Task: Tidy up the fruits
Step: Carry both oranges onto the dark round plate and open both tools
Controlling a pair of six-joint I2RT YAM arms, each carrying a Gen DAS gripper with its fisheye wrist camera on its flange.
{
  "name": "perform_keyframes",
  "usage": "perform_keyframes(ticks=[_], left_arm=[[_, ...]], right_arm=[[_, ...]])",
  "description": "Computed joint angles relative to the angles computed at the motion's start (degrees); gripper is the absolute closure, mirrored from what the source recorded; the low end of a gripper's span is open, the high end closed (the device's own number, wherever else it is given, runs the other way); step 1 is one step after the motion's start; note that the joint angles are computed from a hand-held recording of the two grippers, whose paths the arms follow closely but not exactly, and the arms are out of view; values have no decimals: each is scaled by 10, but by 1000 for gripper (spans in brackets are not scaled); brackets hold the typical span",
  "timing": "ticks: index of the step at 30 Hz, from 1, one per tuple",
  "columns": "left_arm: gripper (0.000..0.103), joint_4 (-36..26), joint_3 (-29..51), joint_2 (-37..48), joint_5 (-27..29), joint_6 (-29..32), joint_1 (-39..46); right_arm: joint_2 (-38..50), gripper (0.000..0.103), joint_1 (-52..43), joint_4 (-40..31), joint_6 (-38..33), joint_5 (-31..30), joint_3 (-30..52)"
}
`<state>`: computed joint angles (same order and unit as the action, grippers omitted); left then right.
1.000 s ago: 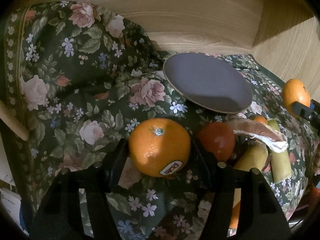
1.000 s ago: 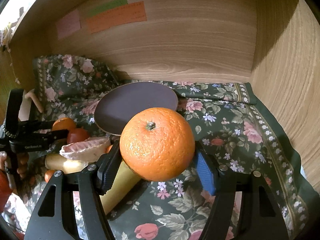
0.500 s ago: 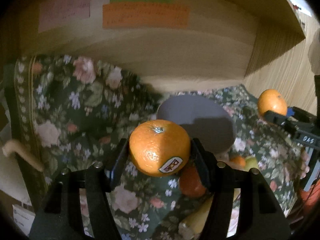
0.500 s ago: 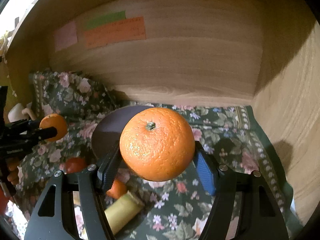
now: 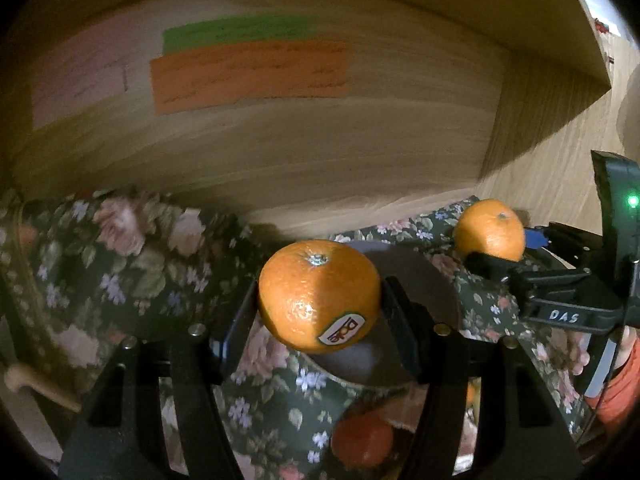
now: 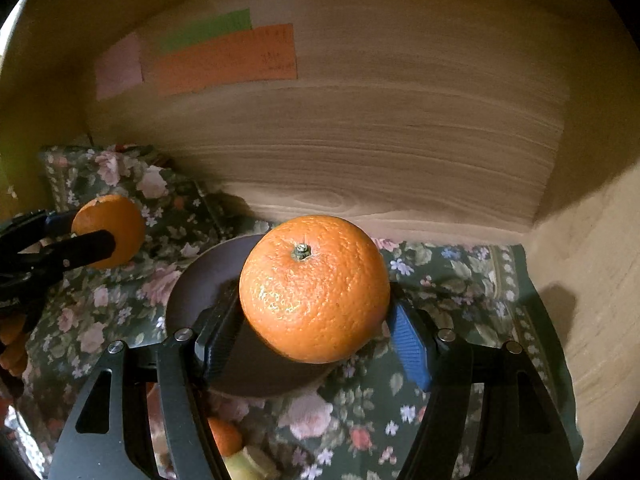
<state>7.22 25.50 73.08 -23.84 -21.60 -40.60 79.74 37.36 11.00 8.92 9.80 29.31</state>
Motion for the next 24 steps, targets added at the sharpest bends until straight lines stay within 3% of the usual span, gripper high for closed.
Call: perform_keyframes(ticks=[14,24], left_arm=[[40,58,89,164,87,52,79],[40,60,157,286,167,46,130]], right_arm=[[167,37,-23,-16,-35,-6,124],[262,37,-20,-43,-45,1,193]])
